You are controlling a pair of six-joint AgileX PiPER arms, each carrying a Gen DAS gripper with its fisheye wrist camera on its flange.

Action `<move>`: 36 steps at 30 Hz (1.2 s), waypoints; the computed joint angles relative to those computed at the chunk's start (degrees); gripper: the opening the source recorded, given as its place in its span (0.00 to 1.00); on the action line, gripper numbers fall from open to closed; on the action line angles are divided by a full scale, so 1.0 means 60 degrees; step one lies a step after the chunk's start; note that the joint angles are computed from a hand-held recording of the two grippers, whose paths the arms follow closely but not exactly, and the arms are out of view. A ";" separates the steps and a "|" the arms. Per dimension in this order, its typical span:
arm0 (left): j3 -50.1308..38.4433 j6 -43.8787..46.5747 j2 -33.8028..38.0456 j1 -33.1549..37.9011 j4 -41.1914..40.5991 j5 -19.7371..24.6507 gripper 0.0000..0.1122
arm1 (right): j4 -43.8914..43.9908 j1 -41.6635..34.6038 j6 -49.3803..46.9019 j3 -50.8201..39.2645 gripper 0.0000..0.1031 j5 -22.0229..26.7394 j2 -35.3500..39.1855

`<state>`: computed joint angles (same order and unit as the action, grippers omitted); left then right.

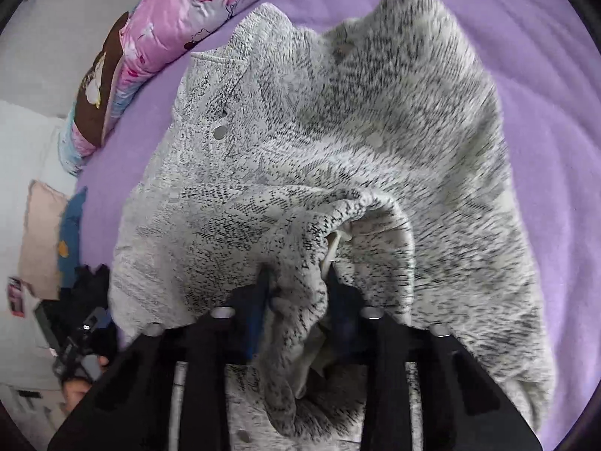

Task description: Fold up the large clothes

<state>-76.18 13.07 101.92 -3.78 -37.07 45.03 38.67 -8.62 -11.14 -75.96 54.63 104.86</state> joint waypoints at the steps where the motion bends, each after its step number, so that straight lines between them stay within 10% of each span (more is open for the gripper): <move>1: -0.0114 0.0063 0.0130 0.0063 -0.0191 0.0044 0.86 | 0.0073 -0.0046 -0.0045 0.0027 0.16 -0.0025 0.0004; 5: -0.0540 0.0494 0.0958 0.0534 -0.1476 0.0618 0.81 | 0.0817 -0.0403 -0.0638 0.0509 0.11 -0.0242 -0.0520; 6: -0.0702 0.0329 0.1060 0.0453 -0.1253 0.0667 0.57 | 0.0948 -0.0488 -0.0805 0.0592 0.11 -0.0245 -0.0684; 9: -0.0819 -0.0116 0.0946 0.0176 -0.0300 0.0612 0.40 | 0.1727 -0.0825 -0.1669 0.0867 0.11 -0.0208 -0.1457; 13: -0.0814 -0.0735 0.0453 -0.0097 0.0547 0.0683 0.36 | 0.1800 -0.1016 -0.2053 0.1251 0.10 -0.0469 -0.2347; 20: -0.0298 -0.3354 0.0140 -0.0726 0.2646 -0.0083 0.45 | 0.0327 -0.0374 -0.1540 0.2255 0.09 -0.2132 -0.0835; 24: -0.0322 -0.5396 -0.0244 -0.1149 0.4254 0.0311 0.51 | -0.0331 -0.0245 -0.0964 0.1948 0.16 -0.1771 -0.1118; 28: -0.1898 -0.6416 -0.0615 -0.2816 0.8019 0.1569 0.76 | -0.4150 0.0777 0.1074 0.2093 0.72 -0.2566 -0.3135; 36: -0.3612 -0.5143 0.0629 -0.4851 0.8777 0.1271 0.86 | -0.7973 0.3582 0.3728 0.2341 0.71 -0.2863 -0.3922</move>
